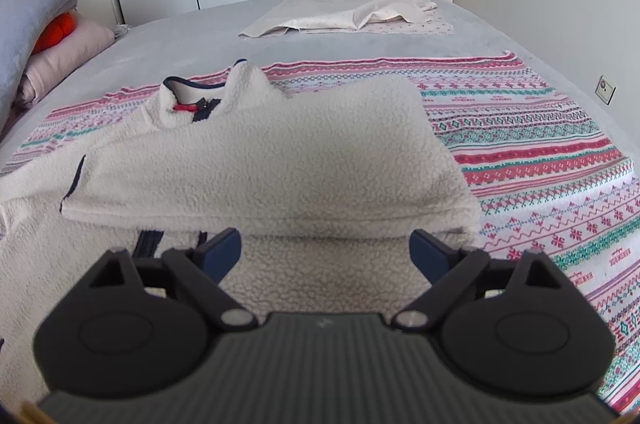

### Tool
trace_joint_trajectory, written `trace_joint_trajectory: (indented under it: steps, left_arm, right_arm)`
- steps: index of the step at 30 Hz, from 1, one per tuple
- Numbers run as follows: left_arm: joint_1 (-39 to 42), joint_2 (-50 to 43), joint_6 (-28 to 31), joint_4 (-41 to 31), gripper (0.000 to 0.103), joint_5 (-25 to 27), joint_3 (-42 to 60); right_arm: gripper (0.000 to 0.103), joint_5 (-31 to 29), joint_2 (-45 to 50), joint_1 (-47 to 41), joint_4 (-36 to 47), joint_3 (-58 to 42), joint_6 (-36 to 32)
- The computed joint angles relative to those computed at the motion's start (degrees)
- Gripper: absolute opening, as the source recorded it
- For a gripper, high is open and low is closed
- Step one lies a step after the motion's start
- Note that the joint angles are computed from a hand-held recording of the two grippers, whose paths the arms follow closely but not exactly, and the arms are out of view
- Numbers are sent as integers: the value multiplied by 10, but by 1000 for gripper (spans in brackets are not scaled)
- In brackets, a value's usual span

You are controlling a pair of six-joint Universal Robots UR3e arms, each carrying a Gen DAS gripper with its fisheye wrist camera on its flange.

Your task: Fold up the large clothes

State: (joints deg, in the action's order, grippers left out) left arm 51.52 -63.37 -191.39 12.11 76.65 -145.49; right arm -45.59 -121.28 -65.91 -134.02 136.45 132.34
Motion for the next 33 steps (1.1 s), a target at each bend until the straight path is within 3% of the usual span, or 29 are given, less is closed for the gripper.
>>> trace_joint_trajectory:
  steps: [1,2,4,7,12,21,27,33]
  left_arm:
    - [4,-5,-7,-12,49,-9,11]
    - [-3,-13,-8,-27,39,-10,27]
    - [-51,-43,-11,-46,14,40,67]
    - [-101,-54,-31,-65,13,65,106]
    - [-256,-101,-73,-52,12,141,189]
    - [-583,-302,-81,-83,12,275,515]
    - [-735,-486,-68,-149,12,307,788]
    - [-833,-692,-100,-269,12,281,1093]
  right_arm:
    - [92,-2,4,2,-5,1,-1]
    - [92,-5,7,5,-11,2,1]
    - [92,-9,12,7,-16,2,0]
    - [92,-8,17,4,-15,0,-1]
    - [92,-1,22,-2,-4,-7,1]
    - [92,32,8,-34,70,-26,-30]
    - [93,51,17,-52,104,-40,-44]
    - [93,69,26,-71,142,-57,-54]
